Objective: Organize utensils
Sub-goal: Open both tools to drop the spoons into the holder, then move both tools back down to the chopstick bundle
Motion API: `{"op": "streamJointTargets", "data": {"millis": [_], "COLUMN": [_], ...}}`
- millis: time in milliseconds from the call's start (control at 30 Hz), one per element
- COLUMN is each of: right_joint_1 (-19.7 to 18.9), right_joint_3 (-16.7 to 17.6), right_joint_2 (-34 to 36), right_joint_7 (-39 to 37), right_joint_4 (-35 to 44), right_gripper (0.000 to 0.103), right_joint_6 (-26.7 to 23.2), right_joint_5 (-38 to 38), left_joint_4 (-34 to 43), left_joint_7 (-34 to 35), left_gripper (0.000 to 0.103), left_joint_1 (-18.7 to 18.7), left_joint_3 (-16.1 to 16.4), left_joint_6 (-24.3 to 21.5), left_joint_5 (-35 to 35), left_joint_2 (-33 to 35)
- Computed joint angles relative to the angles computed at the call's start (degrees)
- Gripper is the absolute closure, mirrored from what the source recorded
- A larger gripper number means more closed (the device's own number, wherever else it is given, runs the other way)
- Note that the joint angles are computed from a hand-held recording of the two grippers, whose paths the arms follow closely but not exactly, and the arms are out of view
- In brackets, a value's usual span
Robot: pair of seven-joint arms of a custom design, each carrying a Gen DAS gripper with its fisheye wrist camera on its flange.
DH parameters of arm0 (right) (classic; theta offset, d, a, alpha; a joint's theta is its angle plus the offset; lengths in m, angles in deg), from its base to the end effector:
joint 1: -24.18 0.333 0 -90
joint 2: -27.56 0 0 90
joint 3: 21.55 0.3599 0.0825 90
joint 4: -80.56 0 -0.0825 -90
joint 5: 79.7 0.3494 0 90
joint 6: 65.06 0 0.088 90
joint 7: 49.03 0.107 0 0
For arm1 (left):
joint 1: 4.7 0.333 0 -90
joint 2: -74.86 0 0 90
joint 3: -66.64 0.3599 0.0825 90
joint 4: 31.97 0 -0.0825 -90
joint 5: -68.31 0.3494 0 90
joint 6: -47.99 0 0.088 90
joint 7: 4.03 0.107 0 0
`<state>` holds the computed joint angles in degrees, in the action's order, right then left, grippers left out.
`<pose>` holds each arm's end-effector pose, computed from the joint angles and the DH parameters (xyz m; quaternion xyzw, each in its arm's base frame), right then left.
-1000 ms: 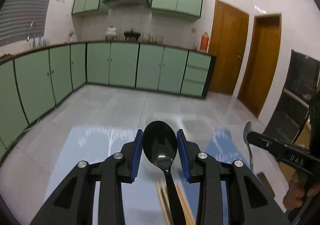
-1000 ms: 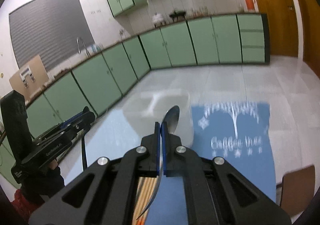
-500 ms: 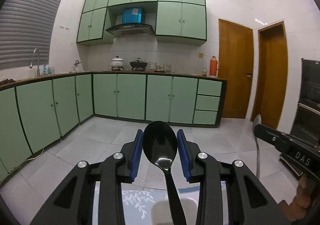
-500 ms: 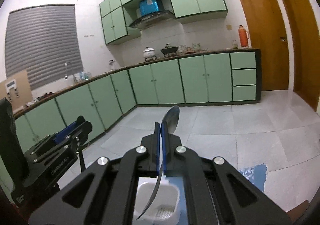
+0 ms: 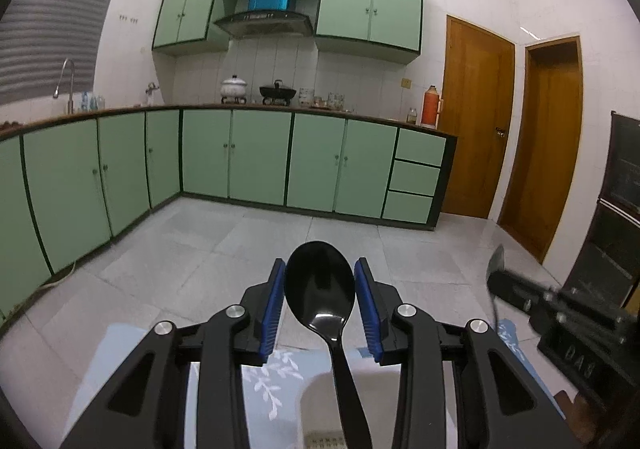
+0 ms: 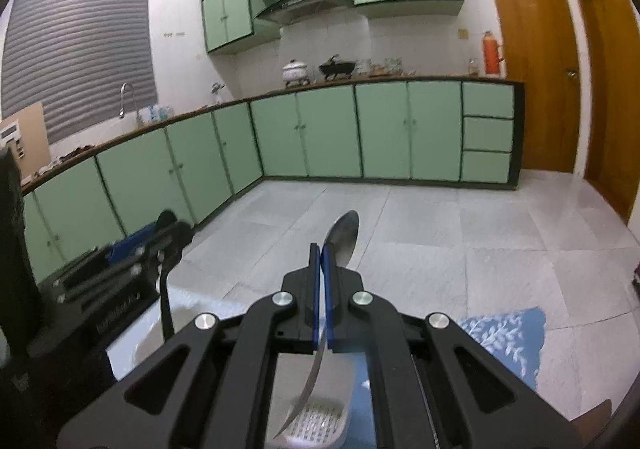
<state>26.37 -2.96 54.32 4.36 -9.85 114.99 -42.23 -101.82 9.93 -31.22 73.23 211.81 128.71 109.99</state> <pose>0.6962 0.1480 0.5494 -0.6617 0.5277 -0.2547 0.4678 0.6888 -0.3334 0.5612 -0.5954 0.5713 -0.4371 0.3580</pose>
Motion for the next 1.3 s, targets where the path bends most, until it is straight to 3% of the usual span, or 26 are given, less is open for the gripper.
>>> {"op": "streamJointTargets", "data": {"millis": [200, 333, 500, 700, 867, 967, 1067, 1167, 1300], "right_joint_1": [-5.54, -10.85, -16.60, -16.77, -13.37, -11.18, -9.35, -8.57, -6.29], "right_joint_3": [6.70, 12.81, 16.91, 13.61, 10.25, 8.98, 7.92, 7.86, 6.33], "right_joint_2": [-2.78, -6.21, -13.62, -24.20, -31.23, -34.20, -37.35, -40.18, -43.31], "right_joint_7": [-6.58, -15.64, -27.99, -32.19, -28.69, -22.95, -17.34, -9.74, -6.39], "right_joint_4": [-3.80, -6.76, -12.78, -23.58, -33.47, -38.18, -43.04, -47.44, -52.16], "right_gripper": [0.095, 0.073, 0.065, 0.052, 0.033, 0.017, 0.010, 0.007, 0.007], "right_joint_6": [-1.94, -2.31, -4.74, -9.39, -9.71, -9.20, -9.87, -10.33, -11.78], "right_joint_5": [7.52, 18.24, 34.92, 46.06, 46.23, 42.53, 37.69, 30.46, 26.46], "left_joint_4": [-5.08, -8.74, -16.75, -29.89, -39.99, -45.06, -49.43, -53.41, -56.37], "left_joint_7": [-2.10, -6.09, -12.28, -14.44, -13.17, -14.39, -14.89, -13.48, -11.54], "left_gripper": [0.063, 0.055, 0.050, 0.042, 0.033, 0.025, 0.020, 0.015, 0.015], "left_joint_1": [-0.24, -0.70, -1.20, 0.33, 2.41, 4.02, 5.94, 7.32, 7.81], "left_joint_3": [0.47, 0.24, -1.49, -6.91, -12.17, -14.87, -17.29, -19.42, -21.37], "left_joint_6": [1.66, 1.92, 0.56, -1.95, -4.47, -4.80, -4.38, -4.45, -5.67], "left_joint_5": [2.90, 6.94, 13.92, 15.36, 11.60, 9.22, 6.50, 2.83, 0.39], "left_joint_2": [-3.56, -6.76, -13.40, -22.53, -28.38, -30.91, -32.90, -34.63, -36.31]}}
